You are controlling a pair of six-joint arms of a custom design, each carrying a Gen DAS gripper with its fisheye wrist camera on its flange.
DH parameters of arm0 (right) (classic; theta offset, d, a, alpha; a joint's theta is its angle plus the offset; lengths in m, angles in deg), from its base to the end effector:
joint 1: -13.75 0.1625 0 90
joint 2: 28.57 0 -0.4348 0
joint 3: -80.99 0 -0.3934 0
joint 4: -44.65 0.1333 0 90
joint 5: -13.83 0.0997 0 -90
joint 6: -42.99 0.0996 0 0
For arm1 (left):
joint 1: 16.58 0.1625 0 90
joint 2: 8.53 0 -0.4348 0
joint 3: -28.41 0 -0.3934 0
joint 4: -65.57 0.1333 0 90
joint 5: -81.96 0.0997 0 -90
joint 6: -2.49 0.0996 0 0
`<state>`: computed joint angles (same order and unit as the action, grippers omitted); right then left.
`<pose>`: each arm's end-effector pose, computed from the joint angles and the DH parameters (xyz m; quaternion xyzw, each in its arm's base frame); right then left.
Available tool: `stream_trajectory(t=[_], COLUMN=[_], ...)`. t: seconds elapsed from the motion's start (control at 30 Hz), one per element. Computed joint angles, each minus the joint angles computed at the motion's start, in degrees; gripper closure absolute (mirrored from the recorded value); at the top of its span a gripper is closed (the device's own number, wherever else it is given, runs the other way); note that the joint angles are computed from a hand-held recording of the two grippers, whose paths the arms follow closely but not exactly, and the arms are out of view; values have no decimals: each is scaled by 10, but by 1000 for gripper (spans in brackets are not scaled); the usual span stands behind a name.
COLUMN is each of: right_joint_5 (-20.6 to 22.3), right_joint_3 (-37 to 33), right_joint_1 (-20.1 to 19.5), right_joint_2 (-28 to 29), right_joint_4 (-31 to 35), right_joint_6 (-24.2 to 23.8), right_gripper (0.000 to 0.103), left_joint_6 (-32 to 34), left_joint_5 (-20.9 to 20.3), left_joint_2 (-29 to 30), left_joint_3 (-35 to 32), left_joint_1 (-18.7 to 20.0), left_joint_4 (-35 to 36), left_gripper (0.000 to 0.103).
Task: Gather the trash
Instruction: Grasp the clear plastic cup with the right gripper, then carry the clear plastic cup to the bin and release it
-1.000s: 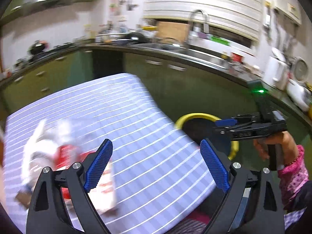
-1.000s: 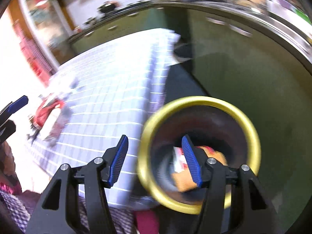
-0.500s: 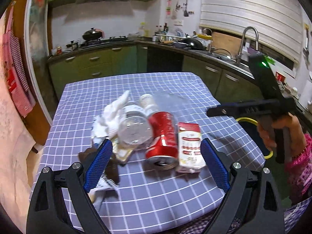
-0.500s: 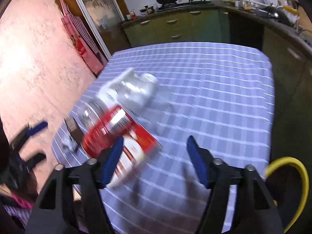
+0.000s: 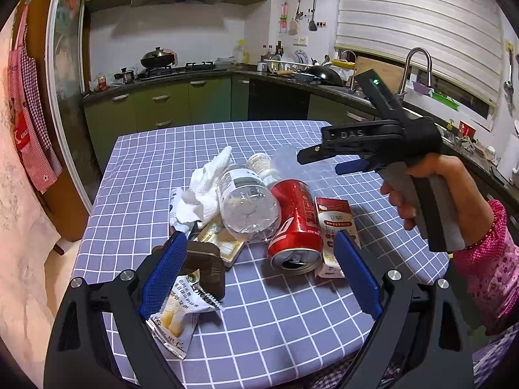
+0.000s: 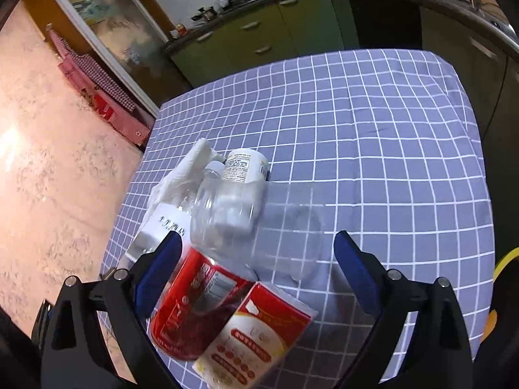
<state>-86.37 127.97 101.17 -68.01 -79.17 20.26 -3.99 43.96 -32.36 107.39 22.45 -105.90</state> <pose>0.0769 -0.8629 0.3433 0.1498 -0.9585 0.2020 0.1341 -0.4408 -0.6299 0.0046 0.2389 0.8478 -0.3846 0.2760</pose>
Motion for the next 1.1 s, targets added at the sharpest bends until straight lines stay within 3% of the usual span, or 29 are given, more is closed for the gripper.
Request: stream_trajectory(t=[0.33,0.4,0.53,0.9,1.1], right_joint_5=[-17,-14,-8,39,4], right_joint_3=[-38,-45,-24,110,196], right_joint_1=[5,3,0,-21,-59], right_joint_2=[37,41,27,-95,-180], right_joint_4=[-5,5,-9,-113,-208], right_joint_6=[28,29,21,-6,-4], right_gripper=[13,23,23,23,23], left_joint_6=[-8,-9,-7,2,1], left_joint_5=[-3,-5,-7,-9,-14], left_joint_2=[-1,2,4,12,20], left_joint_3=[4,2,1,-12,-24], left_joint_1=[4,4,6,4,4], left_joint_4=[-2,2,4,16,34], left_gripper=[13,13,13,13,13])
